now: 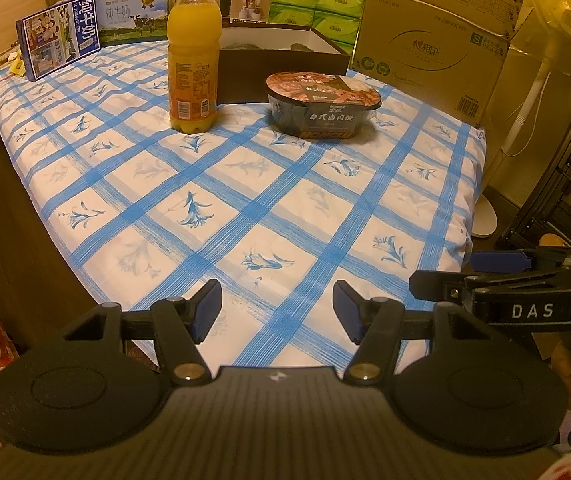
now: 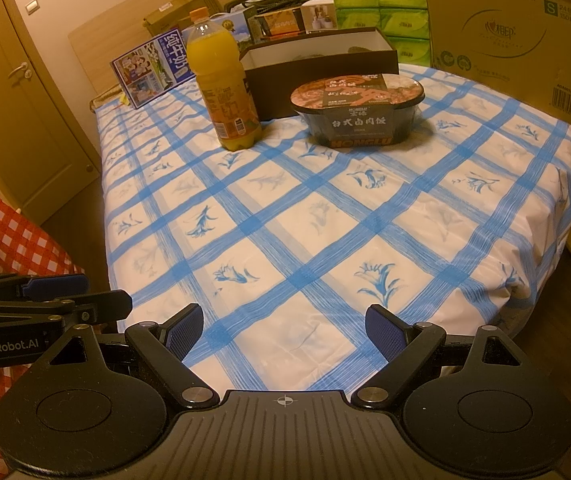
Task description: Organize soft objects
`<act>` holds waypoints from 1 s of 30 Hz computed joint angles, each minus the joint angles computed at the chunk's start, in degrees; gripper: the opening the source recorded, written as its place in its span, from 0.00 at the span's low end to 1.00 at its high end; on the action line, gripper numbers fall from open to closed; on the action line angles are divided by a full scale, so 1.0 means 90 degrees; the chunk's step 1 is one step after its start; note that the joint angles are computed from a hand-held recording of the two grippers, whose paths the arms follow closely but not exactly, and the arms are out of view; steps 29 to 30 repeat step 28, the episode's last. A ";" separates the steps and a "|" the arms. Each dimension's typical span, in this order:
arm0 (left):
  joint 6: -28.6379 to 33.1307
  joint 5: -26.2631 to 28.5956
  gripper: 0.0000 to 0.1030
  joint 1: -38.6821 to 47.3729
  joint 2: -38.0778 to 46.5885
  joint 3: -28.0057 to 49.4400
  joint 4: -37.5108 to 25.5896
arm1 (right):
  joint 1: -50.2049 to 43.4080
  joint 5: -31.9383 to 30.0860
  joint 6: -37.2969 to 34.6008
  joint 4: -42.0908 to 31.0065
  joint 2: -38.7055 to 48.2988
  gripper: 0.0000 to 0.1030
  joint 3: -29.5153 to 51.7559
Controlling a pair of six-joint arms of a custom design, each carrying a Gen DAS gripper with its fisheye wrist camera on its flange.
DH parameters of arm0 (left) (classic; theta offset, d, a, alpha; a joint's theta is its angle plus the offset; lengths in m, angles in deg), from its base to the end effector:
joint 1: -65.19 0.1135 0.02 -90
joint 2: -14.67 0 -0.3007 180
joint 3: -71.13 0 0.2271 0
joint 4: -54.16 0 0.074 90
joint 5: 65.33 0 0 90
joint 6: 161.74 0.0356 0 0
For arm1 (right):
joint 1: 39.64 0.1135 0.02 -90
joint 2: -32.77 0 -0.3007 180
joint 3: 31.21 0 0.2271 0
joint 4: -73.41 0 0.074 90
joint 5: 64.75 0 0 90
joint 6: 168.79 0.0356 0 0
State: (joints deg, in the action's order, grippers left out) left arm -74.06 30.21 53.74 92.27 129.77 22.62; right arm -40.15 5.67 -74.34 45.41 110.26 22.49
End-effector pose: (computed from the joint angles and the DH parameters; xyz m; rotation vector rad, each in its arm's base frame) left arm 0.2344 -0.0510 0.2490 0.2383 2.4480 -0.2240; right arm 0.2293 0.0099 0.2310 -0.0403 2.4553 0.4519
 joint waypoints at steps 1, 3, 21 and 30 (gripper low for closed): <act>0.0002 0.0000 0.57 0.0008 -0.0007 -0.0002 -0.0009 | 0.0000 -0.0001 0.0001 -0.0003 -0.0001 0.85 0.0002; -0.0003 -0.0009 0.57 -0.0003 -0.0004 -0.0003 0.0001 | 0.0000 -0.0001 0.0001 -0.0003 -0.0001 0.85 0.0002; 0.0000 -0.0092 0.57 -0.0062 0.0036 0.0079 0.0078 | -0.0008 -0.0008 -0.0007 -0.0003 0.0003 0.85 0.0004; 0.0007 -0.0079 0.58 0.0033 0.0073 0.0035 0.0125 | -0.0013 -0.0015 -0.0007 -0.0012 0.0008 0.85 0.0009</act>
